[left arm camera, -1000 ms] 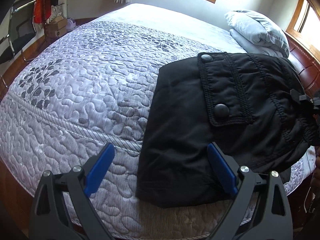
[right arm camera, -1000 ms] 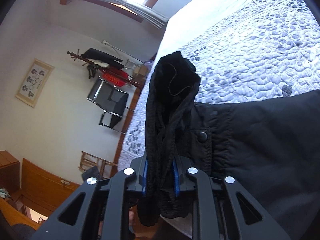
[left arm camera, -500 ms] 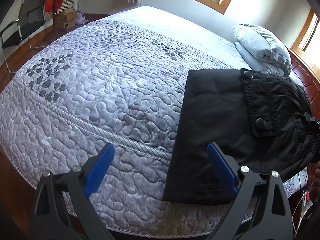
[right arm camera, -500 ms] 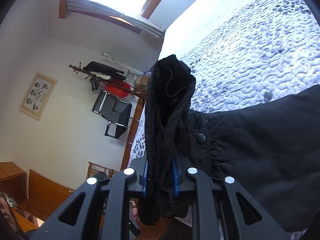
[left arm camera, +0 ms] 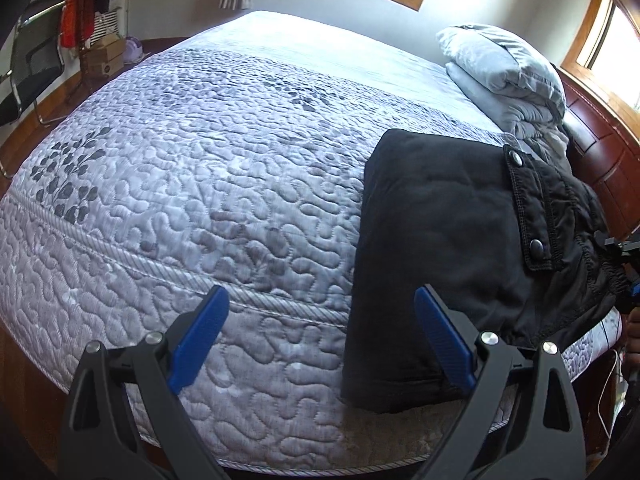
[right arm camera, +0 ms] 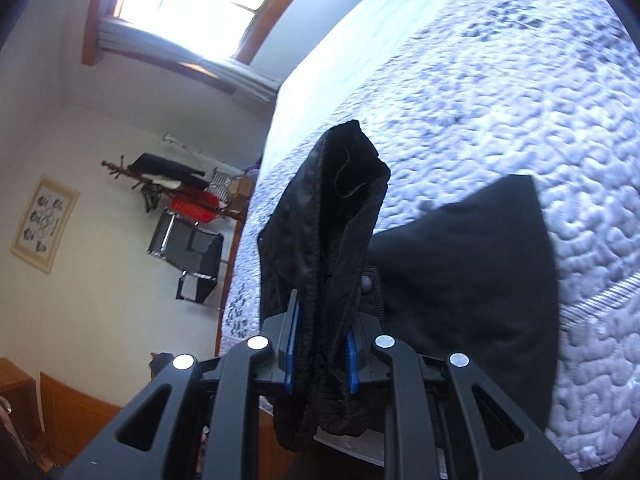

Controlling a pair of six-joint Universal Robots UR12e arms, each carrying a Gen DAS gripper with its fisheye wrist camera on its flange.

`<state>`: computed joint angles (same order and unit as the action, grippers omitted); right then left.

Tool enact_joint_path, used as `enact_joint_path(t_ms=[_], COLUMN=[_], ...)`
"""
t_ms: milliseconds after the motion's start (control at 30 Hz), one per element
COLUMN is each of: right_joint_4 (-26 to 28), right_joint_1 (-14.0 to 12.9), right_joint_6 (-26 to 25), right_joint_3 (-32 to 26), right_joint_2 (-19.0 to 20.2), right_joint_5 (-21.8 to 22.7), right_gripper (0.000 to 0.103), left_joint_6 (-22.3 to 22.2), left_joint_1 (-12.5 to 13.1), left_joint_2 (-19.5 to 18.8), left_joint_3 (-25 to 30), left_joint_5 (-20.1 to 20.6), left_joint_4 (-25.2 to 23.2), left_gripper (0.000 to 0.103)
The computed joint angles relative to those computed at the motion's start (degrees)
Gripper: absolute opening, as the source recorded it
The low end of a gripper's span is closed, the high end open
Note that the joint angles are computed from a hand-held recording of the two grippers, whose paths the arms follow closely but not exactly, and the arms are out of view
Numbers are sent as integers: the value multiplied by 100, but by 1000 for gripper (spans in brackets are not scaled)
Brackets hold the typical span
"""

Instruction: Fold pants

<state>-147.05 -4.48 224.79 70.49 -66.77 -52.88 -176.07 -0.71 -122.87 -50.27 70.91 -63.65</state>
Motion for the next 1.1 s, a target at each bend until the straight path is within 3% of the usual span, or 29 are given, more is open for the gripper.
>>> enact_joint_path(t_ms=[533, 733, 800, 933, 1100], right_joint_4=[-80, -135, -18, 455, 857], right_joint_1=[-208, -255, -262, -201, -191], right_joint_6=[357, 234, 46, -626, -1070], right_joint_3=[750, 935, 943, 741, 271], right_joint_2=[-157, -190, -264, -396, -204], right_joint_5=[-22, 1, -151, -1026, -1114], right_gripper=[20, 35, 44, 60, 60], left_joint_6=[221, 390, 442, 439, 415], left_joint_1=[-212, -292, -311, -324, -339], left_joint_2=[-19, -39, -40, -37, -34], left_joint_3=[76, 133, 145, 141, 132], left_joint_5=[67, 133, 169, 175, 144], left_joint_4=[-69, -189, -213, -231, -277], left_gripper=[94, 94, 94, 94, 94])
